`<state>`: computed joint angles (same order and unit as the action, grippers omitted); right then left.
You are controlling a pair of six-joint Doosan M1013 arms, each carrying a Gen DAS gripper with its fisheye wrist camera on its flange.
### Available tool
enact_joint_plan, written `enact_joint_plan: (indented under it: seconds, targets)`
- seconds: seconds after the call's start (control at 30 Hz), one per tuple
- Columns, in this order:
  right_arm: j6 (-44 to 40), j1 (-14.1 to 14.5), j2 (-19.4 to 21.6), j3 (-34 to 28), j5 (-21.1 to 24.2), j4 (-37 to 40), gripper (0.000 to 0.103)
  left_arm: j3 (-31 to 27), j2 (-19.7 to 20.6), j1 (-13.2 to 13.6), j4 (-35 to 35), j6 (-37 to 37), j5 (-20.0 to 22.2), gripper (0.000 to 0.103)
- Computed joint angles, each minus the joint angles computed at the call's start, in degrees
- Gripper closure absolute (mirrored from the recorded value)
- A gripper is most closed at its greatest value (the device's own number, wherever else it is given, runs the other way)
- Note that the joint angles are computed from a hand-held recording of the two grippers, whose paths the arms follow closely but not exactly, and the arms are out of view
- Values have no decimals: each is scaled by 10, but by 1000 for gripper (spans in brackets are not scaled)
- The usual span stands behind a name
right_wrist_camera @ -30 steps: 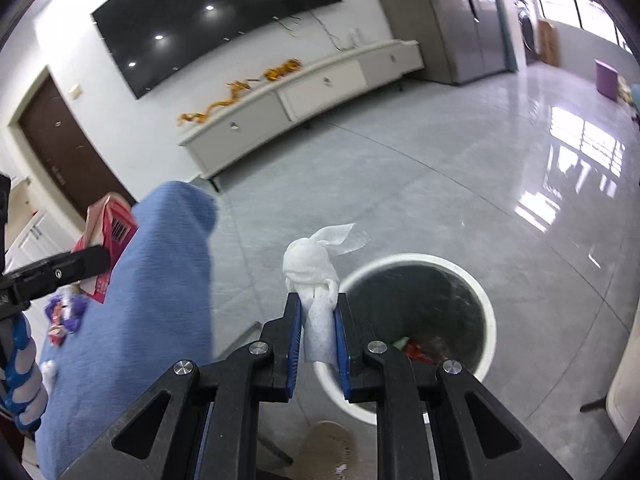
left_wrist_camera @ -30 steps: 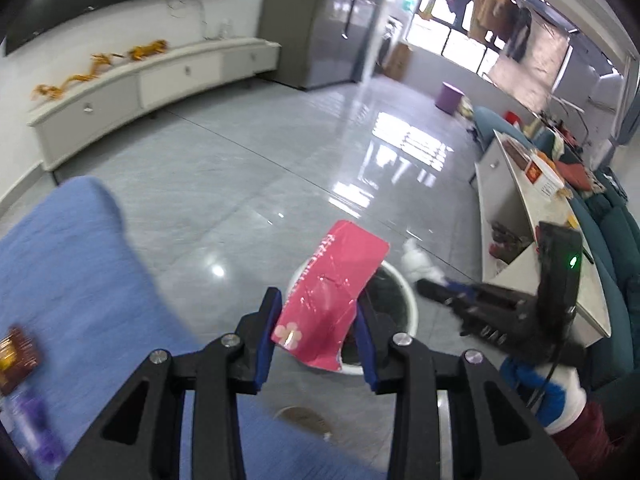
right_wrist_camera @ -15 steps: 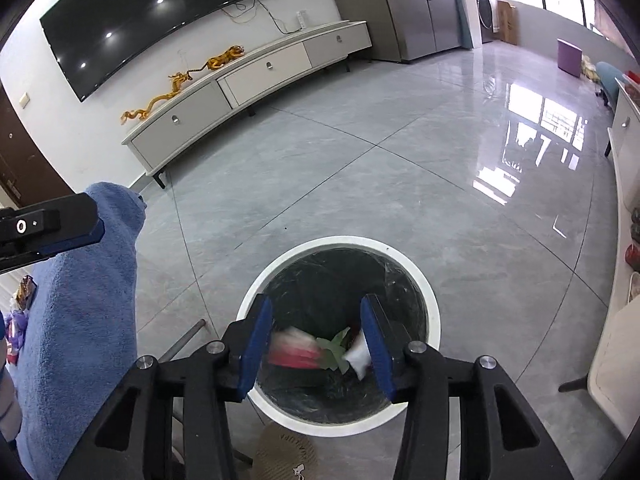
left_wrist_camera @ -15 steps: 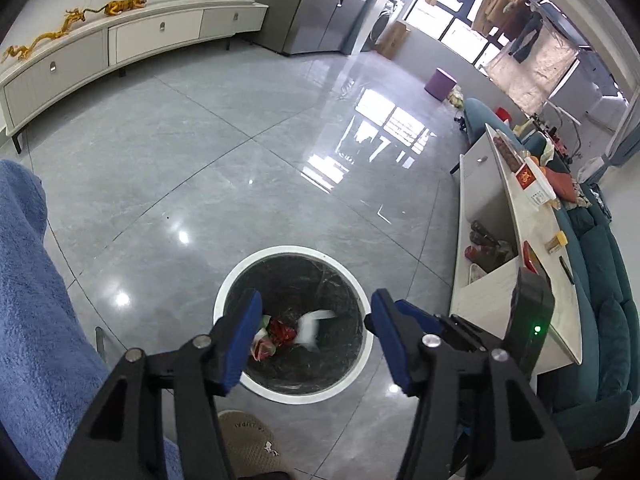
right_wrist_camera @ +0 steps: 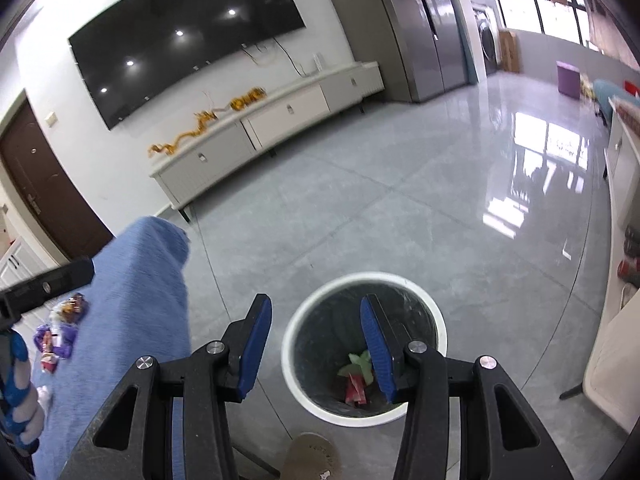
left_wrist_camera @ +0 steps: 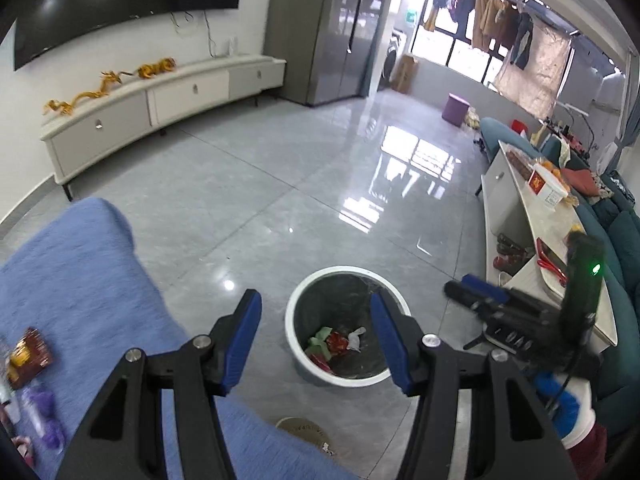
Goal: Collect trash
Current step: 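Grasp the clear plastic bag with the left tool while the right tool grasps the purple glove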
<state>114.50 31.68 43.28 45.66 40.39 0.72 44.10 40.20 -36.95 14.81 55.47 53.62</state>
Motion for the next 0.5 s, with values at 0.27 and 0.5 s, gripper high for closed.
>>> enact_joint_plan:
  seconds: [0.27, 0.5]
  targets:
    - [-5, 24, -34, 20, -44, -36, 59, 183, -122, -2, 120, -121, -71, 48]
    - [-59, 45, -22, -24, -39, -18, 59, 314, -213, 2, 236, -258, -81, 48]
